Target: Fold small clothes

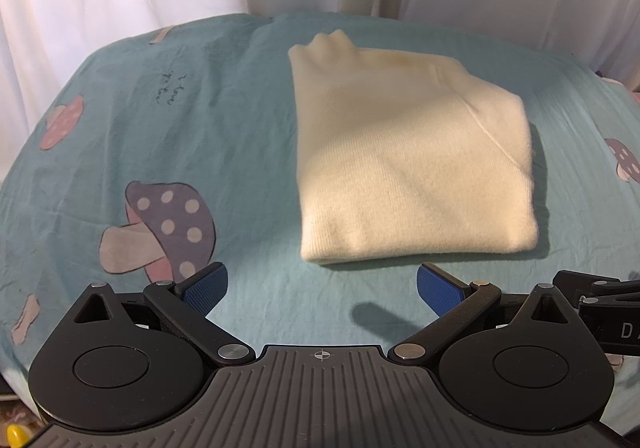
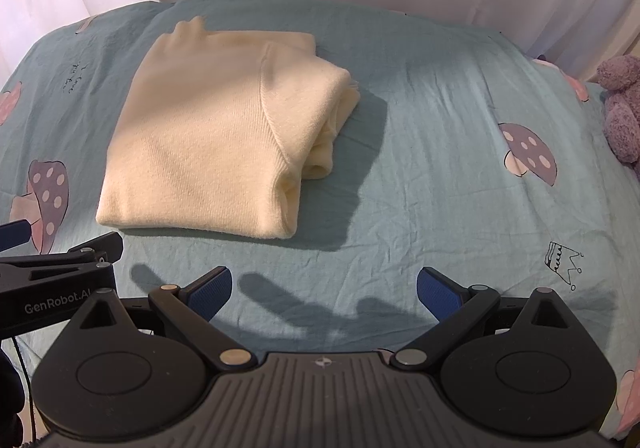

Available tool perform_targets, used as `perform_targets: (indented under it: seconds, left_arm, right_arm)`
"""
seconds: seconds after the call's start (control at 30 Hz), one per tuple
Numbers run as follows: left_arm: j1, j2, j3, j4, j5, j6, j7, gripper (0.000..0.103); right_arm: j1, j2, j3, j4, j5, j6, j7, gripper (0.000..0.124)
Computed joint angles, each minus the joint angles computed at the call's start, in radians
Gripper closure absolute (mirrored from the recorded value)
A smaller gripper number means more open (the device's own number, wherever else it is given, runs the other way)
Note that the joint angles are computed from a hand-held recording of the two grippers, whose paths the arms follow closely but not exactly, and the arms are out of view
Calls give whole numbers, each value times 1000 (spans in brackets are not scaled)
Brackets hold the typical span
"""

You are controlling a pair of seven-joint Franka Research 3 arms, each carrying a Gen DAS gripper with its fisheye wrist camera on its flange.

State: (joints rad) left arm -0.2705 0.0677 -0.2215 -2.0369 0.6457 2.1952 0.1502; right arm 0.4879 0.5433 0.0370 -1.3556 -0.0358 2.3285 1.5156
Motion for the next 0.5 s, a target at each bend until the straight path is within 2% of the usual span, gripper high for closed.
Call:
perform_targets:
  seconds: [0.33, 0.5]
  left_arm:
    - [-2, 7, 1, 5, -2, -2, -6, 0]
    - [-1, -5, 2, -14, 8, 24, -24, 0]
  right_arm:
    - [-1, 1, -1, 0, 2, 2, -2, 25]
    - [1, 1, -2, 0, -2, 0, 0, 25]
